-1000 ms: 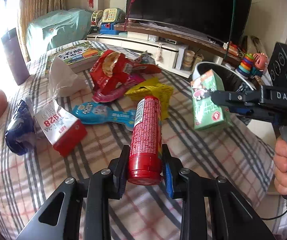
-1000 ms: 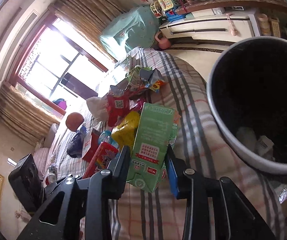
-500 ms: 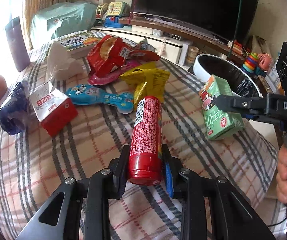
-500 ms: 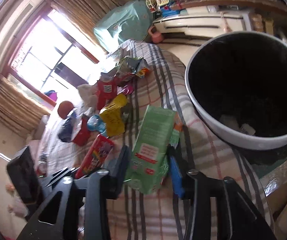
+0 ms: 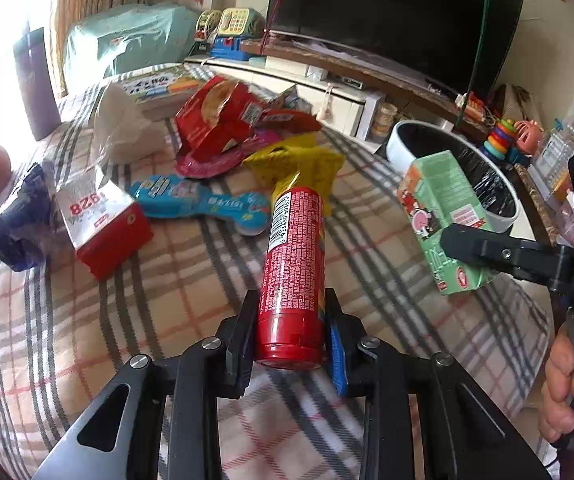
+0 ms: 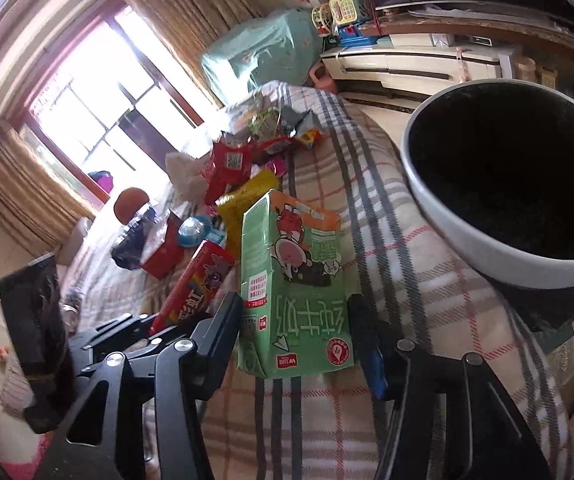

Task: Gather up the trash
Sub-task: 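Grasp the red can with the left gripper while the right grasps the green carton, then carry both items over the bin and open both grippers to drop them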

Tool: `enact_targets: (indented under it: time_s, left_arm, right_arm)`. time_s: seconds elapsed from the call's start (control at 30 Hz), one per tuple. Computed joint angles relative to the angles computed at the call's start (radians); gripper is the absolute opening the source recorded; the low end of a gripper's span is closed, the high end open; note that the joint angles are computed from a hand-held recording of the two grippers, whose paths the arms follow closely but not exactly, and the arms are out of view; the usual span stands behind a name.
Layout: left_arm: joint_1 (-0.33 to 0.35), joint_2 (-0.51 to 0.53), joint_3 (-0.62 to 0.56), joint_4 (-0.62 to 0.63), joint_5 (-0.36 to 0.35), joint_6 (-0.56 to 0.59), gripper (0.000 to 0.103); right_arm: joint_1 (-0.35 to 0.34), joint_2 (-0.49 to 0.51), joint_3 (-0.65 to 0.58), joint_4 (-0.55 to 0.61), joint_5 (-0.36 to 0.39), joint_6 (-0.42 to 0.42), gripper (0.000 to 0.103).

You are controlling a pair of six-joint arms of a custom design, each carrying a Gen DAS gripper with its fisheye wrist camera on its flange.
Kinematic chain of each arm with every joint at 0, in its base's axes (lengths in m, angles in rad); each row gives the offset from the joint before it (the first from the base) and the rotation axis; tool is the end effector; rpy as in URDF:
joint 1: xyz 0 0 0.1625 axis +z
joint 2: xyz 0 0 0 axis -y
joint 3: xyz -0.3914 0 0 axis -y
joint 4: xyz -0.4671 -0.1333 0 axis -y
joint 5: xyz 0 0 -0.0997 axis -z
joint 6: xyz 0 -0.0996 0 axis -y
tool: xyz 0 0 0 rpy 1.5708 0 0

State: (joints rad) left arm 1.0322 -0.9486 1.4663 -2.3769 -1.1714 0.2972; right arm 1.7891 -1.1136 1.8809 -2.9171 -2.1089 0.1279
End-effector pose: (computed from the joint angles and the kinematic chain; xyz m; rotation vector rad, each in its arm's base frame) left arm -0.2399 -0.7369 0.1898 1.0399 2.5406 -0.4624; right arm 0.2187 -0.6063 0.1724 -0.0950 -2.5847 0.8788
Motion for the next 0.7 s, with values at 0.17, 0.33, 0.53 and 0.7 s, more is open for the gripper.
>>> enact_targets:
  time_s: [0.17,0.33,0.53,0.7]
  left_arm:
    - [-0.007,-0.002,-0.003,0.002,-0.039,-0.013,0.029]
    - [-0.024,0.005,-0.006,0.003,-0.06,-0.014,0.029]
    - [-0.046,0.025,-0.014,0.004,-0.069,-0.008,0.029]
    - [-0.065,0.054,-0.036,0.011,-0.07,-0.004,0.029]
  right_arm:
    - [0.004,-0.055,0.039,-0.031,0.001,0.008,0.055]
    - [0.0,-0.108,0.075,-0.053,-0.007,0.016,0.055]
    - [-0.009,-0.162,0.109,-0.074,-0.021,0.028,0.055]
    - [-0.023,-0.203,0.128,-0.081,-0.028,0.03,0.055]
